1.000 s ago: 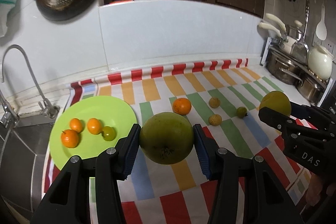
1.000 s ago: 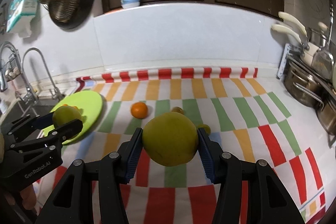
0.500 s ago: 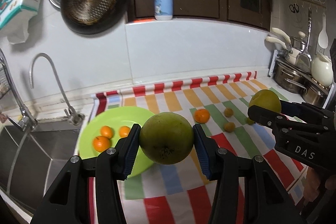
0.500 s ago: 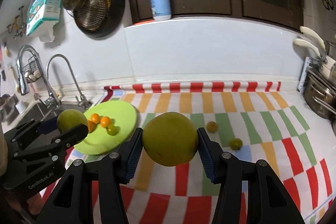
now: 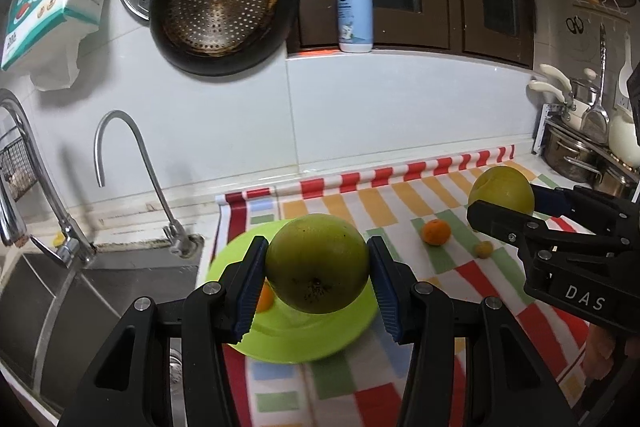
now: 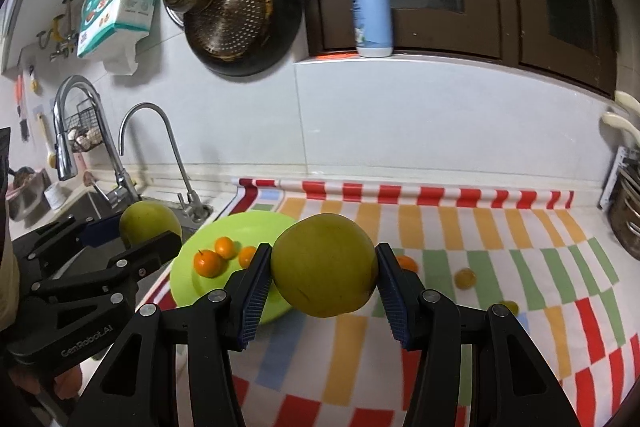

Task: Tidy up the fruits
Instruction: 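Carry both fruits onto the green plate and open both tools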

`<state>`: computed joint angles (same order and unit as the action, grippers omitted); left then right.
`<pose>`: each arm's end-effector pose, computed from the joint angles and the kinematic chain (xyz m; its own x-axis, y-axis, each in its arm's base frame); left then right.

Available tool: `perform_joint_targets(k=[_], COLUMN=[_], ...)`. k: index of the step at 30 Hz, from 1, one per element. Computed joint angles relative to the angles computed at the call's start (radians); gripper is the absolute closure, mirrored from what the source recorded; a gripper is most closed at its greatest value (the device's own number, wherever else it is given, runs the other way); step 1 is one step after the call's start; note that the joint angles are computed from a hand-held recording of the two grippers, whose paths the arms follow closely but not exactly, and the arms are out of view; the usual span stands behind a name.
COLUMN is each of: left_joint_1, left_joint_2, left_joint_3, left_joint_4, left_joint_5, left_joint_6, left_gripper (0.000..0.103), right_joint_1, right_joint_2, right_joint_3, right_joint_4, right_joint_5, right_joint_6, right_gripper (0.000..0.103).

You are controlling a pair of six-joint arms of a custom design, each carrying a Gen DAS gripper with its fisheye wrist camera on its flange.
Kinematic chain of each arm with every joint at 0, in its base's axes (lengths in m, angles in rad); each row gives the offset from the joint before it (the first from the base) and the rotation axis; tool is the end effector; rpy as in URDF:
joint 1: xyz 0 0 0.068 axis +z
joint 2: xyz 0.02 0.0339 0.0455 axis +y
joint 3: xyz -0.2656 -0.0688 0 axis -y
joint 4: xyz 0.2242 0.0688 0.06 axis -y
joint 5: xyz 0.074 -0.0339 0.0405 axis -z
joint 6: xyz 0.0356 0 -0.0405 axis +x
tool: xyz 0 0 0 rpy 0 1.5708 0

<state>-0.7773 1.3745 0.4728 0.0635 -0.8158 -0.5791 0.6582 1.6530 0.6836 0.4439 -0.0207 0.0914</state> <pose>0.1751 -0.1359 0.1622 -0.5166 -0.0179 -0.8561 -0.1783 0.9801 0.0871 0.2471 0.1920 0.1723 -0.4523 -0.2344 -0.8605 -0.5869 0.8047 0.0893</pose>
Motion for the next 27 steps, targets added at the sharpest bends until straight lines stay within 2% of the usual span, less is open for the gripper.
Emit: perform_joint_targets(k=[10, 17, 27], left_joint_1=[0.224, 0.364, 0.513], left_joint_2=[-0.034, 0.05, 0.251], left_joint_3=[-0.105, -0.116, -0.054], left_joint_4=[0.23, 0.387, 0.523], left_joint_5=[0.185, 0.316, 0.458], left_joint_6=[0.241, 0.37, 0.47], left_gripper=[0.053, 0.053, 0.053], right_joint_1=[0.104, 0.123, 0.112], right_joint_2=[0.122, 0.226, 0.399], right_joint_3=[0.149, 0.261, 0.424], right_joint_4=[-0.031, -0.057, -0.1], right_joint_5=[0.083, 0.091, 0.061], right_joint_6=[0.024, 0.026, 0.037], right_gripper=[0.051, 0.051, 0.051])
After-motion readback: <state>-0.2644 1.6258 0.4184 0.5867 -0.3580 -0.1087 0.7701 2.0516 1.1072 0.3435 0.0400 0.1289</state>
